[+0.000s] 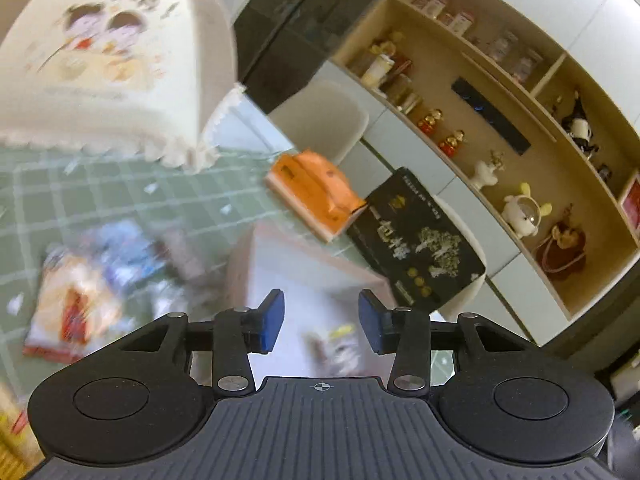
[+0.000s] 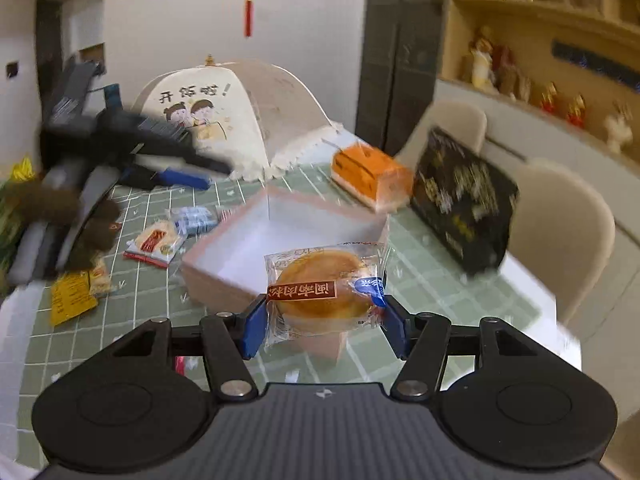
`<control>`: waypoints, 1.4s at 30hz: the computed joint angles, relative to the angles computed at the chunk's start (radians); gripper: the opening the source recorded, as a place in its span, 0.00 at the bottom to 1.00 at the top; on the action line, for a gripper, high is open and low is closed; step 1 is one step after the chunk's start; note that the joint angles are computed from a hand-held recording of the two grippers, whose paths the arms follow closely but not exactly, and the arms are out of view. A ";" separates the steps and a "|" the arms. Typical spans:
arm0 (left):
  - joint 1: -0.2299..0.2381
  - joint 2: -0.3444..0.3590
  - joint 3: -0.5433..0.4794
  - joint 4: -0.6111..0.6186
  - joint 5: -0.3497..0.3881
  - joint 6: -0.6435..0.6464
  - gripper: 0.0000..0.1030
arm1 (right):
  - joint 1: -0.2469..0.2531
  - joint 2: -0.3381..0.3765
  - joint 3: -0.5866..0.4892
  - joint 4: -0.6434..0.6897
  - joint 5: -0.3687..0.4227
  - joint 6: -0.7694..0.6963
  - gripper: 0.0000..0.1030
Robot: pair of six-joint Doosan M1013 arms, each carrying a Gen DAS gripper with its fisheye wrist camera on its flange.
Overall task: Organize snacks
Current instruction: 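Carry the bun and packet into the pink box and release both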
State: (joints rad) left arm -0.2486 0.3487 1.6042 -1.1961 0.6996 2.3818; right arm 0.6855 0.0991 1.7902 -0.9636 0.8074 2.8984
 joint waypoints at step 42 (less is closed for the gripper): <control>0.229 -0.104 0.189 0.189 -0.003 -0.053 0.32 | -0.216 0.616 -0.826 0.958 0.225 -0.788 0.22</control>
State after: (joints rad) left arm -0.0200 0.2443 1.7928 -1.0069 0.6965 2.3291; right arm 0.4699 0.7153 0.9643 -0.0056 1.0325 2.1105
